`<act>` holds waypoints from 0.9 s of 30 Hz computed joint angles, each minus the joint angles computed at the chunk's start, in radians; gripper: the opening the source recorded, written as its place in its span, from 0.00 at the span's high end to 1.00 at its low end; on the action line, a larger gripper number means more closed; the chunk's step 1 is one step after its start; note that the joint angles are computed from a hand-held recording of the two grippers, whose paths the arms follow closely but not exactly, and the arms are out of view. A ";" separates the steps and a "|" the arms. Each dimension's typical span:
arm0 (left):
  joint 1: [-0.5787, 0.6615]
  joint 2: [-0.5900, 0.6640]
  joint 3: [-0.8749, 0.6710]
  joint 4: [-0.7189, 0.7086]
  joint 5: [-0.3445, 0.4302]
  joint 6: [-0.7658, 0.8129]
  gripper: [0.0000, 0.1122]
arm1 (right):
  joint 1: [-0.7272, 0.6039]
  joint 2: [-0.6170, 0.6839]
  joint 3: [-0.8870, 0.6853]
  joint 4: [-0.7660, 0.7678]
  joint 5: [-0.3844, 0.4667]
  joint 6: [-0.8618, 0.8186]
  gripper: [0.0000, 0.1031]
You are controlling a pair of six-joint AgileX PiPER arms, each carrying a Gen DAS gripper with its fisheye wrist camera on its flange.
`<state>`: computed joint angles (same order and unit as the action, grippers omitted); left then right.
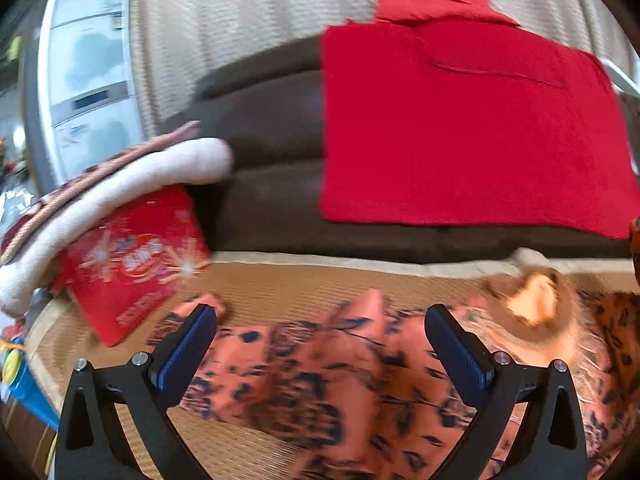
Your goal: Fold small clothes
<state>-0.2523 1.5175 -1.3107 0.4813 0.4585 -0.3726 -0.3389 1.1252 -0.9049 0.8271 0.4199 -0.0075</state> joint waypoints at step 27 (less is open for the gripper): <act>0.373 0.187 -0.257 -0.279 0.159 0.132 0.08 | 0.394 0.356 -0.249 -0.441 0.148 0.372 0.56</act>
